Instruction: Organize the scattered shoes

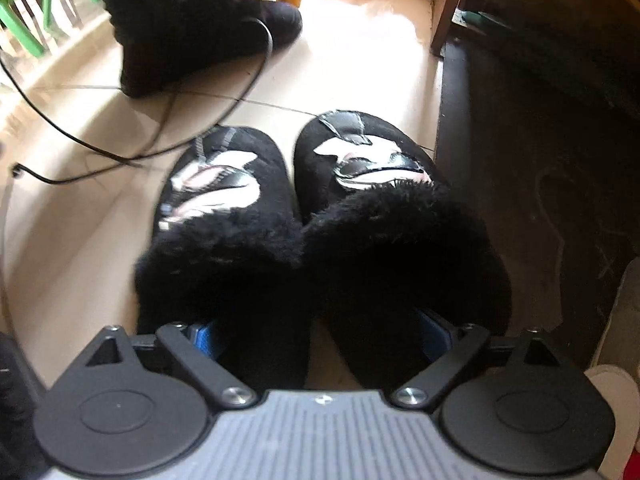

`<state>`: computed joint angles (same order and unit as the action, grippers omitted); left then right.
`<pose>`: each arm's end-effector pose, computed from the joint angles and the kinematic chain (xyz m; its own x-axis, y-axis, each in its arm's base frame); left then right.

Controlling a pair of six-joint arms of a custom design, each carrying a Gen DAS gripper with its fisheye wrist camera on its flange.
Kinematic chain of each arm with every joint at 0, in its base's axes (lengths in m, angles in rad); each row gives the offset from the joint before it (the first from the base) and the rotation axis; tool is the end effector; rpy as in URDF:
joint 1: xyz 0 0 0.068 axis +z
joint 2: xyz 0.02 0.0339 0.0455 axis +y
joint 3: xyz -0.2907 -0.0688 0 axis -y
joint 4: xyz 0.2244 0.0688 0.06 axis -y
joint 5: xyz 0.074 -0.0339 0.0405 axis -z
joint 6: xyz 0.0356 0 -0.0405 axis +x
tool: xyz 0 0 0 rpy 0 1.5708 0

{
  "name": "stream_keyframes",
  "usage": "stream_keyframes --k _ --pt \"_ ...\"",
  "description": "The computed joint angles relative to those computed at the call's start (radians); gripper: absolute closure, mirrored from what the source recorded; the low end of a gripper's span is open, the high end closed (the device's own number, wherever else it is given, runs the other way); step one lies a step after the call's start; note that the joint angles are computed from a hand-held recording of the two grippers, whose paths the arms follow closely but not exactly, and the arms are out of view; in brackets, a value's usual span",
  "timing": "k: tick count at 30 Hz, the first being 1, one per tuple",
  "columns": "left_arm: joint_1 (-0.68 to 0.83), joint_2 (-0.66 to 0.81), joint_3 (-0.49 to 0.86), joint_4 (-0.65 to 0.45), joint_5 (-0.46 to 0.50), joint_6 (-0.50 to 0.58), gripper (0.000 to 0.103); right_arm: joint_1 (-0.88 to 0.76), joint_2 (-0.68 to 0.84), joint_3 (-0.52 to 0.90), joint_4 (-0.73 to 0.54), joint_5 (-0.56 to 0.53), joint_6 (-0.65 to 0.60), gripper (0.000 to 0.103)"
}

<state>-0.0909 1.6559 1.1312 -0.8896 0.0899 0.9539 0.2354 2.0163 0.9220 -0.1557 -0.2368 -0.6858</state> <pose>0.2846 -0.0291 0.2345 -0.4840 0.8599 -0.1625 0.8627 0.4999 0.0758 0.3245 0.0864 0.1009 -0.5250 -0.7590 -0.3850 -0.8155 0.5780 -0.0274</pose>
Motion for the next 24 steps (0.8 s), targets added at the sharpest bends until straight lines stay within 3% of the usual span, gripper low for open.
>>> stream_keyframes --k 4,7,8,9,17,20,24 --pt "0.0 0.007 -0.008 0.001 -0.014 0.009 0.0 0.029 0.062 0.042 -0.015 0.023 0.054 0.018" --pt "0.0 0.01 -0.008 0.004 -0.011 0.001 0.0 0.017 0.069 0.068 -0.04 0.001 0.095 0.043" --pt "0.0 0.009 -0.009 0.006 -0.009 -0.001 0.0 0.008 0.068 0.078 -0.057 -0.009 0.093 0.058" --pt "-0.001 0.008 -0.013 0.009 -0.012 -0.003 0.0 -0.003 0.069 0.092 -0.08 -0.021 0.095 0.064" --pt "-0.012 0.019 -0.016 0.012 -0.026 -0.033 0.0 0.013 0.069 0.101 -0.092 0.011 0.16 0.064" --pt "-0.025 0.014 -0.024 0.024 -0.032 -0.045 0.0 -0.006 0.093 0.177 -0.192 -0.021 0.22 0.071" --pt "-0.029 0.002 -0.036 0.034 -0.034 -0.059 0.0 -0.002 0.084 0.19 -0.215 -0.015 0.268 0.078"
